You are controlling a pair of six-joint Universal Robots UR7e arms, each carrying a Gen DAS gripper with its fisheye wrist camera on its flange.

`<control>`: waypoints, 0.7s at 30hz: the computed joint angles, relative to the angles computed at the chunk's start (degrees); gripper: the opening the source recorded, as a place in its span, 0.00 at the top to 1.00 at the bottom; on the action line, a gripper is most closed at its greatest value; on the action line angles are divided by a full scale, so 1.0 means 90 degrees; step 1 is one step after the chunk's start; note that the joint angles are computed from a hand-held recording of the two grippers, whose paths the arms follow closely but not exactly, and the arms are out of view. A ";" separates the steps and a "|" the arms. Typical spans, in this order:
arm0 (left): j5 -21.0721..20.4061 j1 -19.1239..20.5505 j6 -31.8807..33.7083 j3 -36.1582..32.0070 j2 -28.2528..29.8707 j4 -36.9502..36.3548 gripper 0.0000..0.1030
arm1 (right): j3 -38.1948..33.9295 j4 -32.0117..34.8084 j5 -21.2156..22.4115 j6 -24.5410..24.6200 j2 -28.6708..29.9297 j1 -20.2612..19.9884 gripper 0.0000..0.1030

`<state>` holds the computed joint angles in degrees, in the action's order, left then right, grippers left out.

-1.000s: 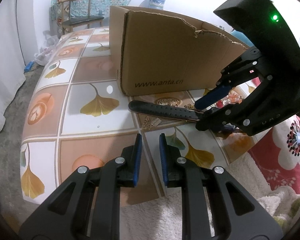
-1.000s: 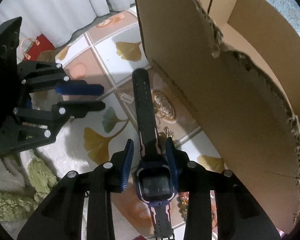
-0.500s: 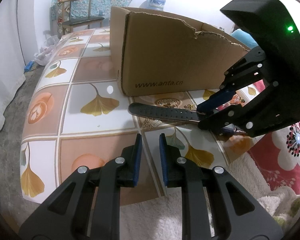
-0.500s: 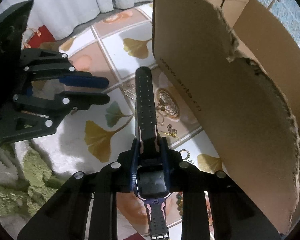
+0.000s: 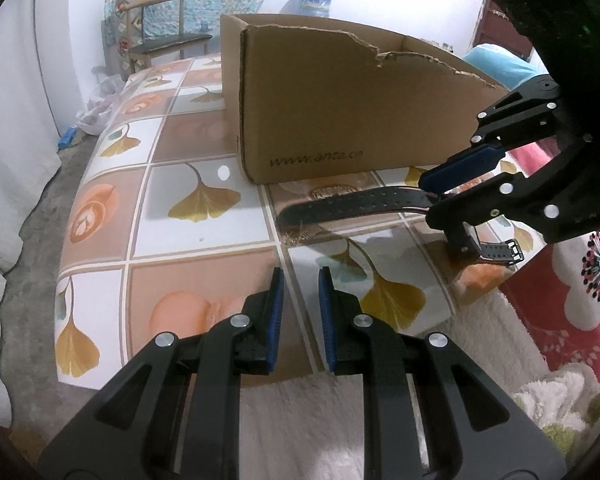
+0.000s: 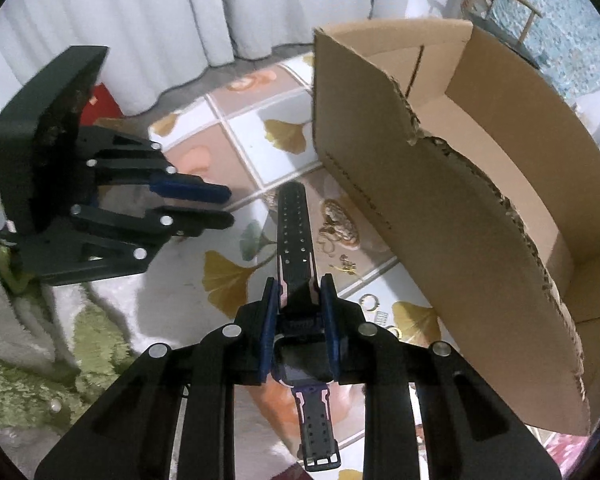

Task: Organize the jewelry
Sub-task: 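Lift the smartwatch with the right gripper while the left gripper approaches its strap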

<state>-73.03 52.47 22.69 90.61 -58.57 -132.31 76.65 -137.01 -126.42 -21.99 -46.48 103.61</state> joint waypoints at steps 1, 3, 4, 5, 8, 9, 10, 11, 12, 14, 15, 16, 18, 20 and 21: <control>0.0035 -0.0020 0.0002 0.0033 -0.0030 0.0012 0.84 | 0.0068 -0.0097 0.0034 -0.0116 -0.0029 0.0004 0.79; 0.0094 -0.0059 0.0002 0.0112 -0.0101 0.0028 0.84 | 0.0276 -0.0258 0.0121 -0.0279 -0.0152 0.0018 0.79; 0.0114 -0.0072 0.0000 0.0145 -0.0132 0.0033 0.84 | 0.0399 -0.0360 0.0129 -0.0374 -0.0203 0.0041 0.79; 0.0149 -0.0090 -0.0009 0.0178 -0.0160 0.0044 0.84 | 0.0407 -0.0342 0.0123 -0.0438 -0.0244 0.0031 0.79; 0.0218 -0.0137 -0.0057 0.0269 -0.0233 0.0065 0.84 | 0.0535 -0.0454 0.0072 -0.0627 -0.0279 0.0045 0.79; 0.0244 -0.0150 -0.0071 0.0288 -0.0246 0.0062 0.84 | 0.0550 -0.0470 0.0056 -0.0659 -0.0268 0.0042 0.79; 0.0271 -0.0164 -0.0084 0.0313 -0.0261 0.0054 0.84 | 0.0517 -0.0513 0.0029 -0.0697 -0.0210 0.0026 0.79; 0.0303 -0.0178 -0.0092 0.0344 -0.0276 0.0021 0.84 | 0.0524 -0.0549 -0.0004 -0.0696 -0.0196 0.0019 0.79; 0.0339 -0.0191 -0.0081 0.0379 -0.0290 -0.0015 0.84 | 0.0516 -0.0576 -0.0018 -0.0666 -0.0177 0.0003 0.79; 0.0436 -0.0219 -0.0023 0.0453 -0.0307 -0.0121 0.84 | 0.0504 -0.0634 0.0022 -0.0522 -0.0171 -0.0038 0.79; 0.0493 -0.0235 0.0019 0.0483 -0.0303 -0.0193 0.84 | 0.0475 -0.0678 0.0061 -0.0464 -0.0141 -0.0063 0.79; 0.0528 -0.0247 0.0082 0.0495 -0.0284 -0.0255 0.84 | 0.0467 -0.0714 0.0141 -0.0314 -0.0161 -0.0099 0.79; 0.0448 -0.0240 0.0127 0.0442 -0.0242 -0.0198 0.84 | 0.0397 -0.0690 0.0274 -0.0090 -0.0151 -0.0162 0.79; 0.0229 -0.0199 0.0138 0.0327 -0.0179 -0.0042 0.84 | 0.0367 -0.0680 0.0435 0.0168 -0.0189 -0.0236 0.79; 0.0139 -0.0178 0.0106 0.0261 -0.0138 0.0053 0.84 | 0.0357 -0.0672 0.0503 0.0247 -0.0205 -0.0264 0.79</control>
<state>-71.77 50.87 23.64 92.95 -59.81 -131.83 79.87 -143.06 -121.89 -19.77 -48.33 101.23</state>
